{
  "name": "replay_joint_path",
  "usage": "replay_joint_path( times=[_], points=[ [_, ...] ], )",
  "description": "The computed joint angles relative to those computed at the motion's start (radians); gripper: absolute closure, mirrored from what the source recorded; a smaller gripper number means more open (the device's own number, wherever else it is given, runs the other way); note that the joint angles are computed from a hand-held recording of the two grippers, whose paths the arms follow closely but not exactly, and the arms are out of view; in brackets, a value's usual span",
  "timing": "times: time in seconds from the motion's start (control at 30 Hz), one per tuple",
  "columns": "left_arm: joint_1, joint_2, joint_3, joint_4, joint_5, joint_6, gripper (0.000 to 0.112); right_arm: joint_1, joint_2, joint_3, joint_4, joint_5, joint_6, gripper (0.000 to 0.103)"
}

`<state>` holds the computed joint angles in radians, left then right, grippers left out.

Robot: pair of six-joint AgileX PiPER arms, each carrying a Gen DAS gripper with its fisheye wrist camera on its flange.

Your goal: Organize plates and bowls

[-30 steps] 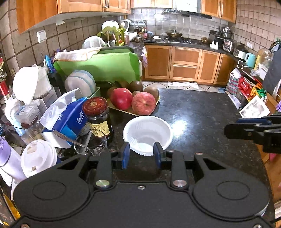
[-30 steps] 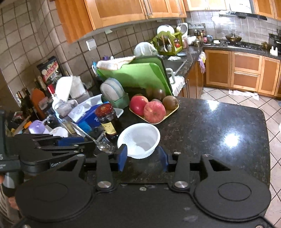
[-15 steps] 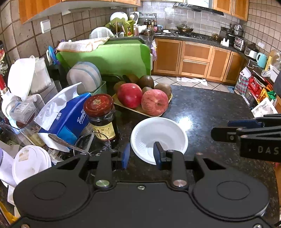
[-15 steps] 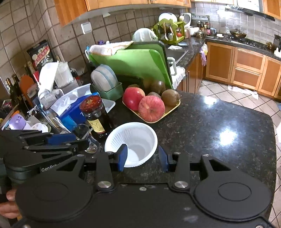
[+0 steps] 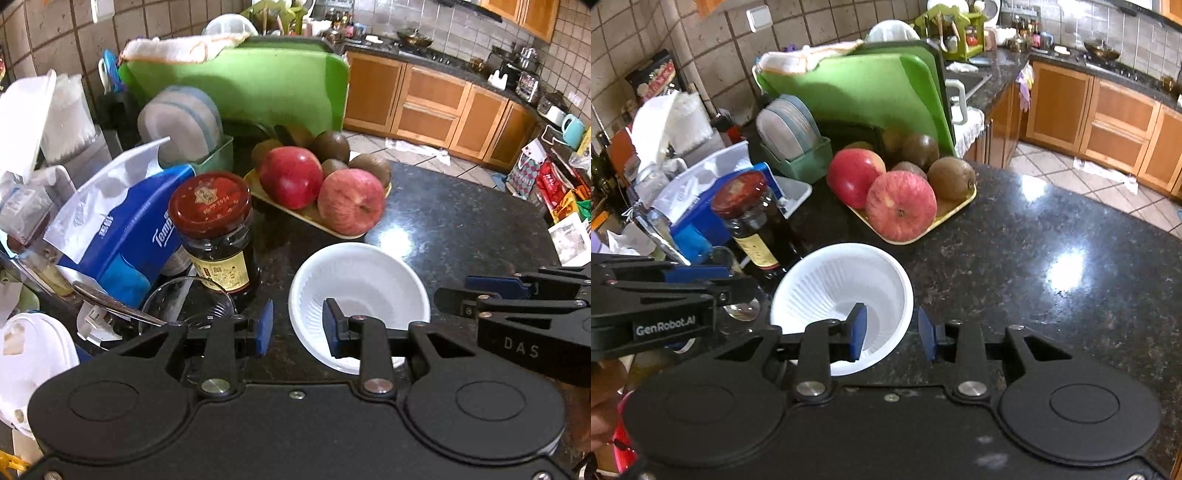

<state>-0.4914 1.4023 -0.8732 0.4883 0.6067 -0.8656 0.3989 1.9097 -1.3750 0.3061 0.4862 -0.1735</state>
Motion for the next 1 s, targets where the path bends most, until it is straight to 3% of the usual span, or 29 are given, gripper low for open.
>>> replay_joint_path(
  times=[0.63, 1.0],
  points=[
    [0.046, 0.179, -0.073, -0.036, -0.053, 0.033, 0.072, -0.022, 0.171, -0.109, 0.074, 0.016, -0.041, 0.069],
    [0.039, 0.258, -0.102, -0.026, -0.057, 0.035, 0.073, -0.006, 0.209, -0.133, 0.064, 0.023, -0.042, 0.081]
  ],
)
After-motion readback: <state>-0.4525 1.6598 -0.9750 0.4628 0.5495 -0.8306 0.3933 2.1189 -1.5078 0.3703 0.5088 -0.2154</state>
